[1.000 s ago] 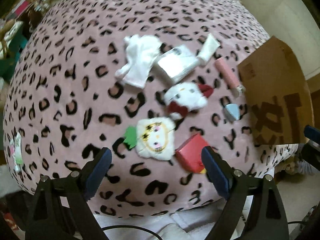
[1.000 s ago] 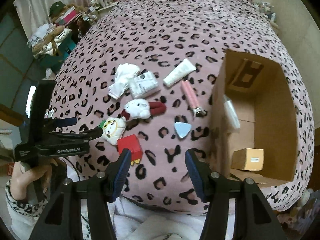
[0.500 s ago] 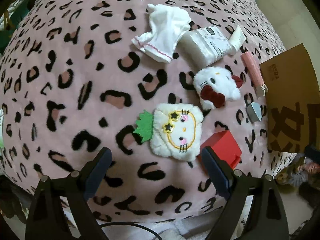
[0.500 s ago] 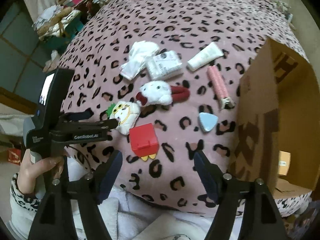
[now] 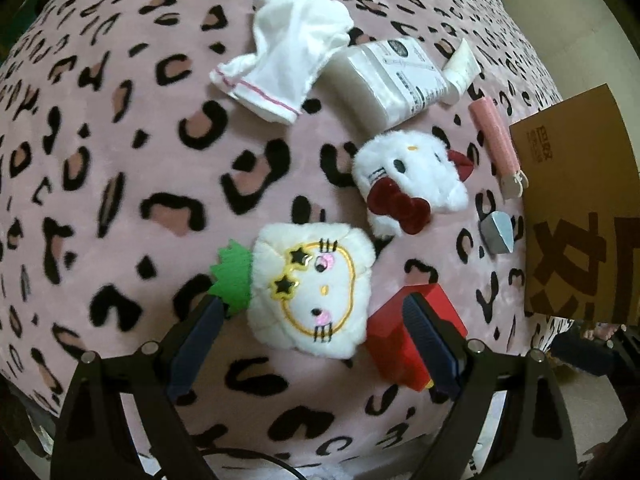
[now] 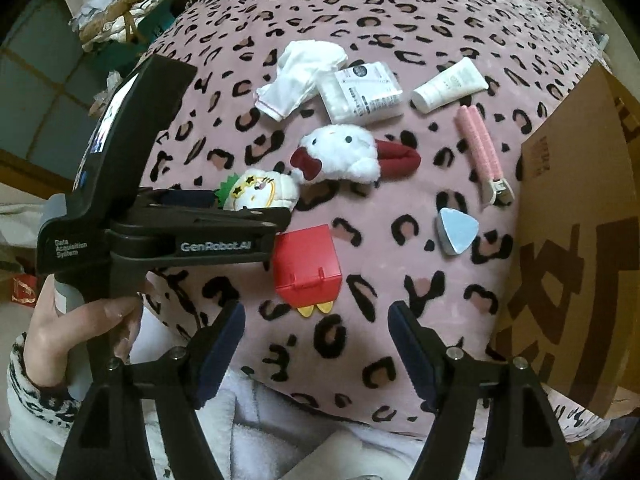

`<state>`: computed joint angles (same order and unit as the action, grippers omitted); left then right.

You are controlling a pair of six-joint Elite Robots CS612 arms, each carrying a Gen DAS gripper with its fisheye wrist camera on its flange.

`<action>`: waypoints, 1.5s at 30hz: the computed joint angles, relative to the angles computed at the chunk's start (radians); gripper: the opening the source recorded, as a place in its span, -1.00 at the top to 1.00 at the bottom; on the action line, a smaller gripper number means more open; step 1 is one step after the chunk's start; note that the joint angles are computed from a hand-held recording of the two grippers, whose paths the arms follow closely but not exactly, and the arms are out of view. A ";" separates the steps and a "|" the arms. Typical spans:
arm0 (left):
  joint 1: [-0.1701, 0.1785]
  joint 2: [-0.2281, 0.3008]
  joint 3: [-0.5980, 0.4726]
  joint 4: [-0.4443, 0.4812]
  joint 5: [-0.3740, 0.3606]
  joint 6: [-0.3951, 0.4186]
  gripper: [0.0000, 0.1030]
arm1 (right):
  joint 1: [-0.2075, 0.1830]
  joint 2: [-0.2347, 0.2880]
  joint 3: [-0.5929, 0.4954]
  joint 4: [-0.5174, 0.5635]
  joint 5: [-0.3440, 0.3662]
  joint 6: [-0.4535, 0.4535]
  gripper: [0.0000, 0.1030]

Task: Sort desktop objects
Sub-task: 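Approach the plush star-eyed toy with the left gripper while the right approaches the red box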

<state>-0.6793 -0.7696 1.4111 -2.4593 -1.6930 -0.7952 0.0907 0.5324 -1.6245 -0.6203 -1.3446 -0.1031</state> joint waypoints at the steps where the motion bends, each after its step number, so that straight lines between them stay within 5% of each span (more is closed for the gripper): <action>1: 0.000 0.005 -0.005 0.004 0.000 -0.001 -0.79 | 0.000 0.002 0.000 -0.001 0.000 0.002 -0.48; 15: 0.003 0.035 -0.019 0.011 0.035 -0.026 -0.79 | 0.007 0.065 -0.001 -0.088 0.021 0.059 -0.48; 45: -0.002 0.076 -0.085 0.059 0.081 0.020 -0.98 | 0.060 0.101 0.062 -0.175 -0.113 0.041 -0.48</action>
